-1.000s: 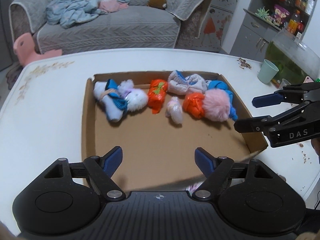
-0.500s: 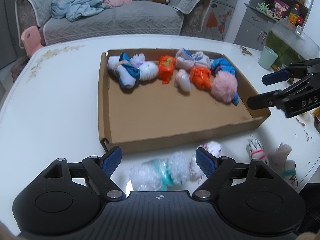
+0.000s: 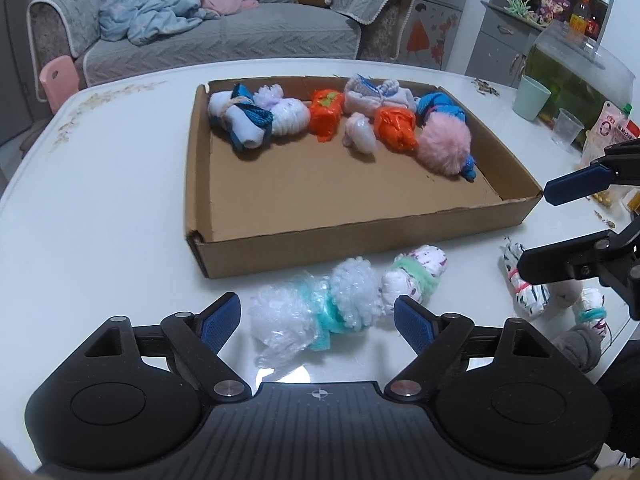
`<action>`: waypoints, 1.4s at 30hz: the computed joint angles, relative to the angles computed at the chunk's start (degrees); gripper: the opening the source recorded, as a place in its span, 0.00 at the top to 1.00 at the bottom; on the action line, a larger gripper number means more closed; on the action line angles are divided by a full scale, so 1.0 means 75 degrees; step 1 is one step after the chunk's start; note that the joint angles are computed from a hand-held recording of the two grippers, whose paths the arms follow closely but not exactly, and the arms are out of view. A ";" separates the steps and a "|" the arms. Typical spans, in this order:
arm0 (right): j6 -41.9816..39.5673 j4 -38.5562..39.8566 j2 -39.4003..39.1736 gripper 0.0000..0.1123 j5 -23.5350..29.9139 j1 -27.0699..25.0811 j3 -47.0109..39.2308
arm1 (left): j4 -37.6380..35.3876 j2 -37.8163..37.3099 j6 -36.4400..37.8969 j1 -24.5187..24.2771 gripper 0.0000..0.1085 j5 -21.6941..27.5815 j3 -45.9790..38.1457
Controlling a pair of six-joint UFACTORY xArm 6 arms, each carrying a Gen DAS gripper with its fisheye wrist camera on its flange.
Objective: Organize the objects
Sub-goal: 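Grasp bubble-wrap bundle with left gripper while right gripper grasps white patterned bundle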
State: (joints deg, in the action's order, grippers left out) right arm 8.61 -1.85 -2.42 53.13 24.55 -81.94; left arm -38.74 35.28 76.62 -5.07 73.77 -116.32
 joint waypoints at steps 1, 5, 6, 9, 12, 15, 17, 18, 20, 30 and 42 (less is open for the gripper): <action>0.0039 -0.0039 0.0026 0.23 0.0009 0.0001 -0.0019 | -0.0001 -0.0077 0.0001 -0.0043 0.19 -0.0163 0.0193; -0.0010 0.0154 -0.0010 0.23 -0.0080 -0.0060 0.0061 | -0.0007 -0.0218 -0.0060 -0.0193 0.19 -0.0767 0.0703; -0.0007 0.0181 -0.0032 0.23 -0.0108 -0.0063 0.0105 | -0.0004 -0.0179 -0.0162 -0.0212 0.20 -0.0819 0.0700; -0.0058 0.0340 -0.0037 0.23 -0.0077 -0.0090 0.0118 | -0.0025 -0.0022 -0.0414 -0.0196 0.23 -0.0733 0.0524; -0.0041 0.0613 0.0023 0.23 -0.0103 -0.0134 0.0071 | -0.0174 0.0043 -0.0533 -0.0146 0.23 -0.0743 0.0404; 0.0029 0.0791 0.0114 0.22 -0.0121 -0.0172 0.0029 | -0.0309 0.0095 -0.0607 -0.0095 0.27 -0.0808 0.0296; 0.0113 0.0766 0.0210 0.22 -0.0022 -0.0170 -0.0054 | -0.0256 0.0207 -0.0735 -0.0073 0.27 -0.0843 0.0123; 0.0156 0.0714 0.0250 0.22 0.0003 -0.0156 -0.0081 | -0.0217 0.0304 -0.0789 -0.0043 0.28 -0.0728 -0.0045; 0.0178 0.0789 0.0335 0.22 0.0015 -0.0148 -0.0113 | -0.0195 0.0341 -0.0725 0.0023 0.28 -0.0710 -0.0119; 0.0713 0.1067 0.1332 0.22 0.0142 -0.0033 -0.1000 | -0.0170 0.0583 -0.1059 0.0195 0.19 -0.0522 -0.0564; 0.1212 0.0836 0.1954 0.46 0.0594 0.0043 -0.1536 | -0.0300 0.0109 -0.0810 0.0002 0.28 -0.1064 0.0422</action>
